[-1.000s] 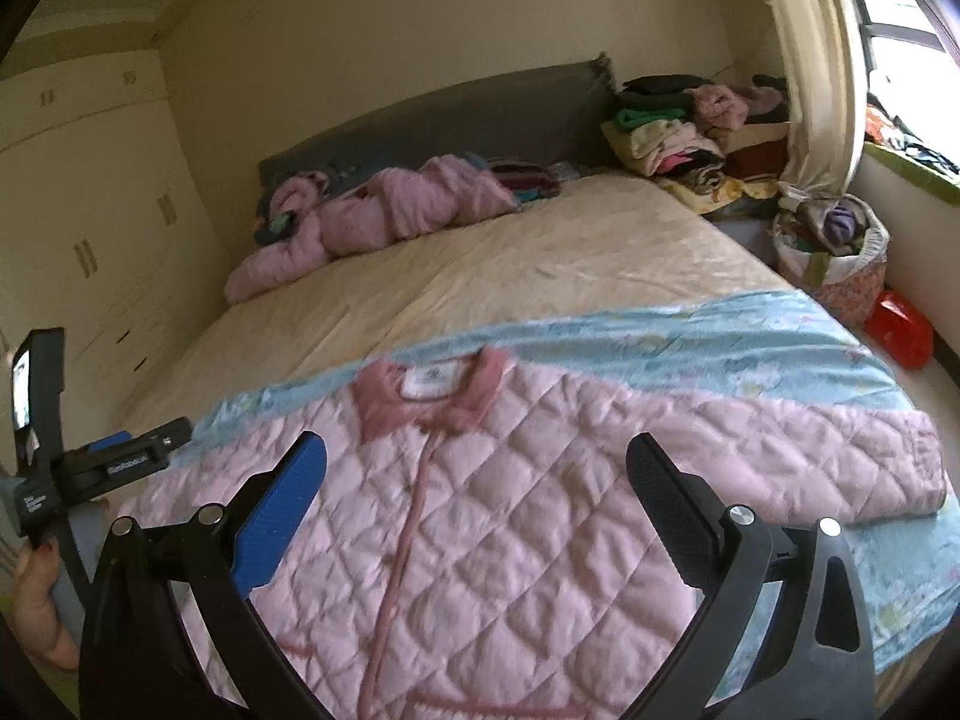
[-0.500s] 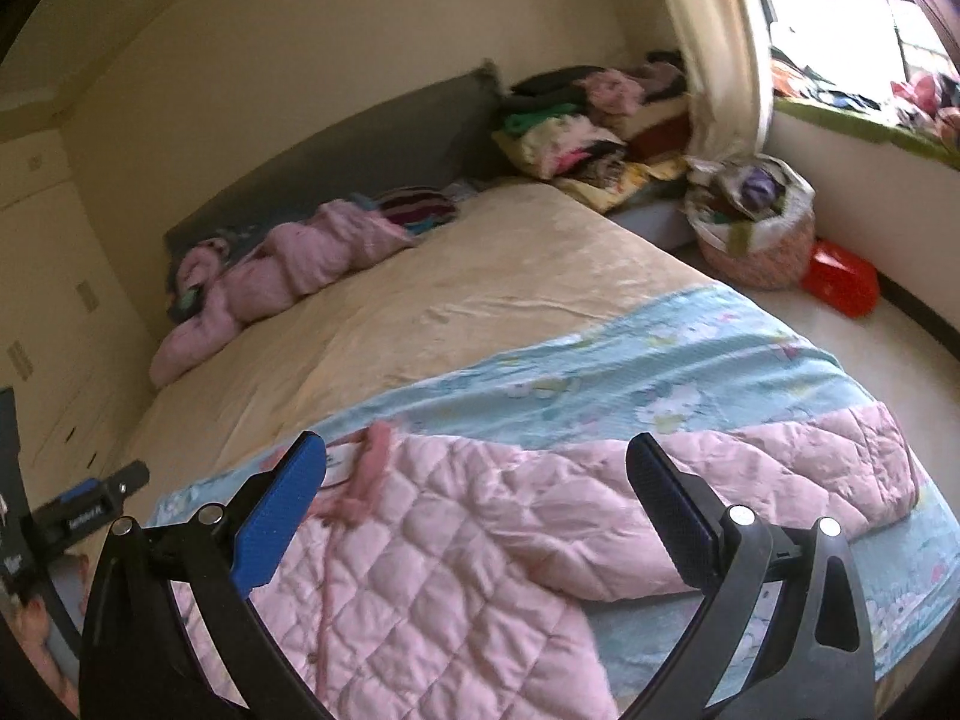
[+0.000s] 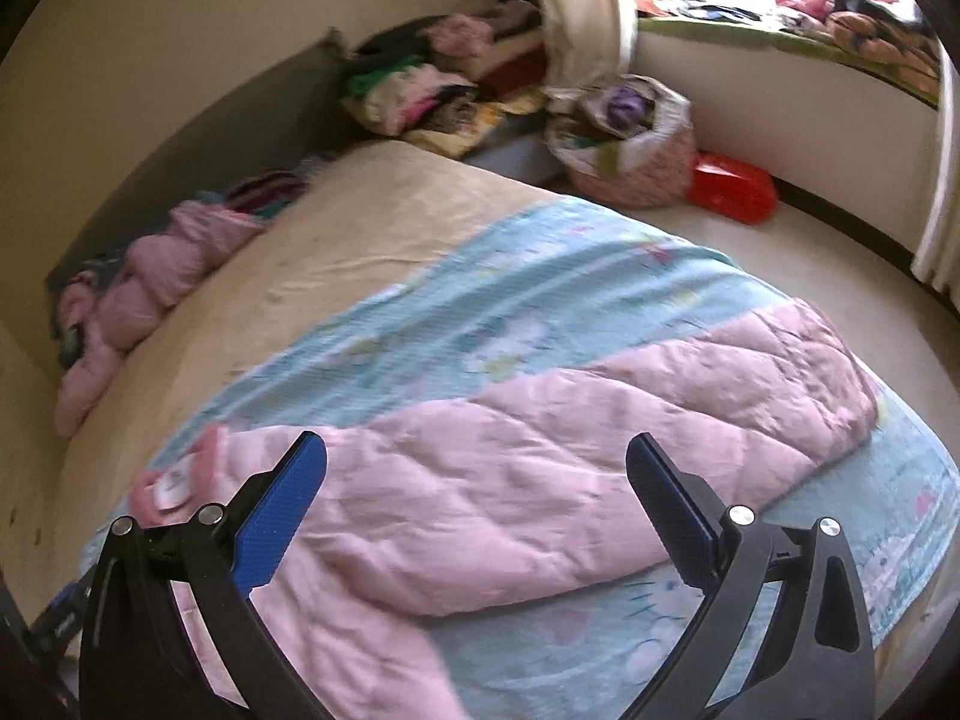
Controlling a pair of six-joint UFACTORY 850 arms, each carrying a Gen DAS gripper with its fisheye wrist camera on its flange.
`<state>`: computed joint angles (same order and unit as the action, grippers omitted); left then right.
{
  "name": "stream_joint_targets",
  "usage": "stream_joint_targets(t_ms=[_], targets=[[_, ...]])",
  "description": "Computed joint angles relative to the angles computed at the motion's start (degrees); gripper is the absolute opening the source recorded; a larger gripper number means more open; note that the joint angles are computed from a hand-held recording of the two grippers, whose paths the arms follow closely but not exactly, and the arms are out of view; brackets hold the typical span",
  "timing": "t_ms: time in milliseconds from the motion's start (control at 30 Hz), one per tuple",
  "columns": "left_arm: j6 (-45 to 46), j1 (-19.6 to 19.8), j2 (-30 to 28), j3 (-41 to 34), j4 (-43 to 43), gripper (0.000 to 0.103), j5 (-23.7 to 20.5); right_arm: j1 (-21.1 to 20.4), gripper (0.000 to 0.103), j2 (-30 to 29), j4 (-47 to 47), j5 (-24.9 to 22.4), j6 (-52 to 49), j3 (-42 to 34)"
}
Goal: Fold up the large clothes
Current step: 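Bring the right gripper down to the cuff of the nearest jacket sleeve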
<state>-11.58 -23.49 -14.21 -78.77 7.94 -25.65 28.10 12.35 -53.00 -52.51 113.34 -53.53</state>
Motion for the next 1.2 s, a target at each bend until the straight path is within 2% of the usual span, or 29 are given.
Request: stream_joint_targets(t_ms=[133,333,467,533,667,767,900,967,1067,1200], targets=[[-1.0,-0.3,-0.4,2.1,1.4,0.094,0.5,-2.5,0.099,1.4,1.6,0.6,2.9,3.8],[-1.6,0.1,-0.9,4.6,1.3,0.094,1.4,-5.1,0.099,3.5,3.3,-1.2,6.8,8.4],[-0.2,0.1,-2.0,4.3,1.2,0.094,0.3,-7.8,0.099,5.7,5.5,-1.0,10.5,12.1],[-2.6,-0.1,-2.1,4.3,4.4,0.094,0.6,-9.3,0.099,6.7,6.7,0.1,11.6,13.5],[-0.5,0.4,-2.6,3.7,2.6,0.094,0.1,-12.5,0.099,8.0,9.4,2.1,12.5,15.9],[-1.8,0.5,-3.1,3.1,4.3,0.094,-0.2,-15.8,0.099,9.2,11.4,5.4,11.9,17.7],[0.4,1.7,-3.7,2.1,1.2,0.094,-1.0,-20.2,0.099,10.5,13.5,10.4,12.5,20.3],[0.4,2.4,-3.8,1.9,0.5,0.094,-1.1,-21.1,0.099,11.0,11.9,12.6,14.0,21.3],[-1.6,3.5,-3.4,1.9,1.3,0.094,-1.2,-21.3,0.099,11.5,10.3,13.4,17.0,22.0],[-3.2,5.1,-2.3,2.8,1.4,0.094,-0.7,-18.9,0.095,12.9,11.9,9.1,23.7,22.4]])
